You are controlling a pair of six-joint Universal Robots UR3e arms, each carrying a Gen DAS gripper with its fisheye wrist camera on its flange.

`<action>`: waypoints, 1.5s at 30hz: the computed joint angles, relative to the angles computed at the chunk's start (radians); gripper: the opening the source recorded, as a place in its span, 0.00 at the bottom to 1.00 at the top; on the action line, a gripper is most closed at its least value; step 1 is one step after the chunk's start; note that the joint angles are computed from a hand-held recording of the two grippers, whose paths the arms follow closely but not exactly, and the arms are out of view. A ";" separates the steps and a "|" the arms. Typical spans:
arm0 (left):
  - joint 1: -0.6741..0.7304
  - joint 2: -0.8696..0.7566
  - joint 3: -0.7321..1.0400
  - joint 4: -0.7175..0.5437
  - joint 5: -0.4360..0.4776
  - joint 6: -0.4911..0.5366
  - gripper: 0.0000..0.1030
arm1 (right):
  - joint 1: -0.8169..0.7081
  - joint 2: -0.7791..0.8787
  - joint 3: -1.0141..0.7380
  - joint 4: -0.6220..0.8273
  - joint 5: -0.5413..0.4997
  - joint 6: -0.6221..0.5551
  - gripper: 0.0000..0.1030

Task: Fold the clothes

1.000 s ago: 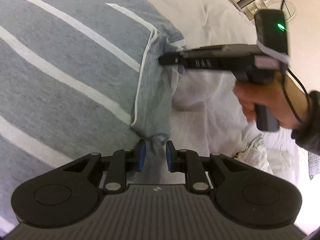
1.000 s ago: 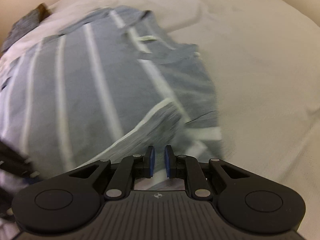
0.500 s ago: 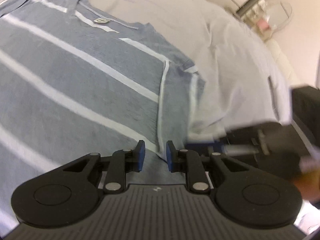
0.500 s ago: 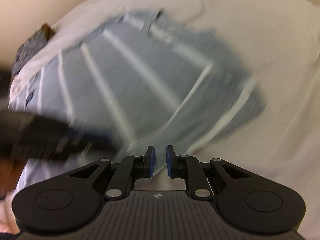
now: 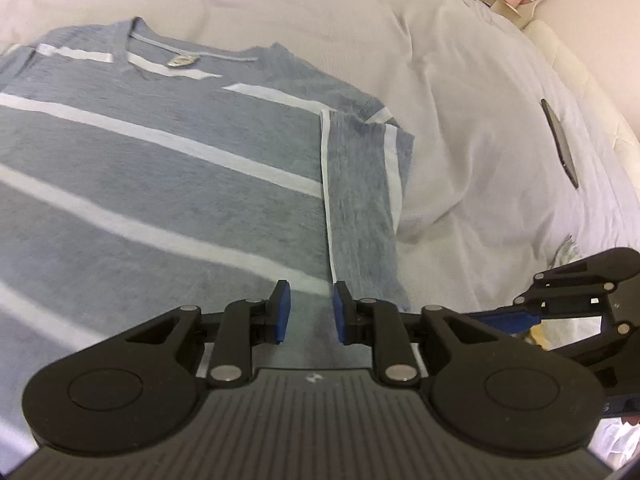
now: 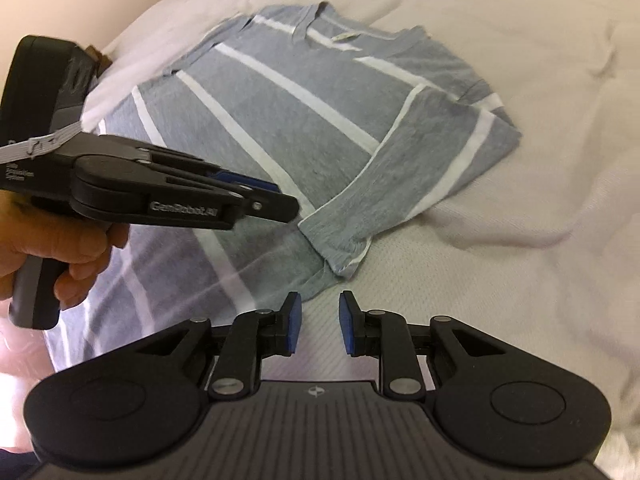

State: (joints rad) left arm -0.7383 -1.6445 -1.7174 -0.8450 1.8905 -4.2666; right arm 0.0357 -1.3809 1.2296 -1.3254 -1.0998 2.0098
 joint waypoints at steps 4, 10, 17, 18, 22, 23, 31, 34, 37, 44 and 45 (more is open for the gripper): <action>-0.098 0.028 0.130 -0.235 0.048 -0.101 0.20 | -0.048 -0.077 -0.005 0.101 -0.002 -0.022 0.33; -0.305 0.002 0.439 -0.728 0.123 -0.379 0.29 | -0.125 -0.168 -0.080 0.336 0.003 -0.125 0.39; -0.551 -0.196 0.976 -1.354 0.132 -0.746 0.53 | -0.188 -0.250 -0.175 0.586 0.017 -0.303 0.44; -0.578 -0.226 1.054 -1.435 0.125 -0.785 0.64 | -0.196 -0.265 -0.178 0.608 0.020 -0.322 0.44; -0.682 -0.312 1.303 -1.718 0.075 -0.867 0.90 | -0.211 -0.333 -0.184 0.662 0.030 -0.354 0.46; -0.698 -0.309 1.312 -1.751 0.052 -0.857 0.92 | -0.218 -0.354 -0.182 0.674 0.039 -0.350 0.48; -0.967 -0.063 0.919 -1.735 -0.075 -0.757 0.96 | -0.168 -0.618 0.046 0.525 0.061 -0.134 0.51; -1.136 -0.030 0.840 -1.755 -0.082 -0.726 0.95 | -0.047 -0.741 0.179 0.364 0.010 0.099 0.52; -1.296 -0.029 0.790 -1.767 -0.106 -0.622 0.86 | 0.156 -0.814 0.267 0.219 -0.073 0.394 0.51; -1.473 0.060 0.514 -1.568 -0.100 -0.381 0.63 | 0.741 -0.682 0.286 -0.061 -0.270 1.090 0.52; -1.483 0.068 0.476 -1.543 -0.093 -0.345 0.58 | 0.797 -0.659 0.279 -0.083 -0.290 1.142 0.52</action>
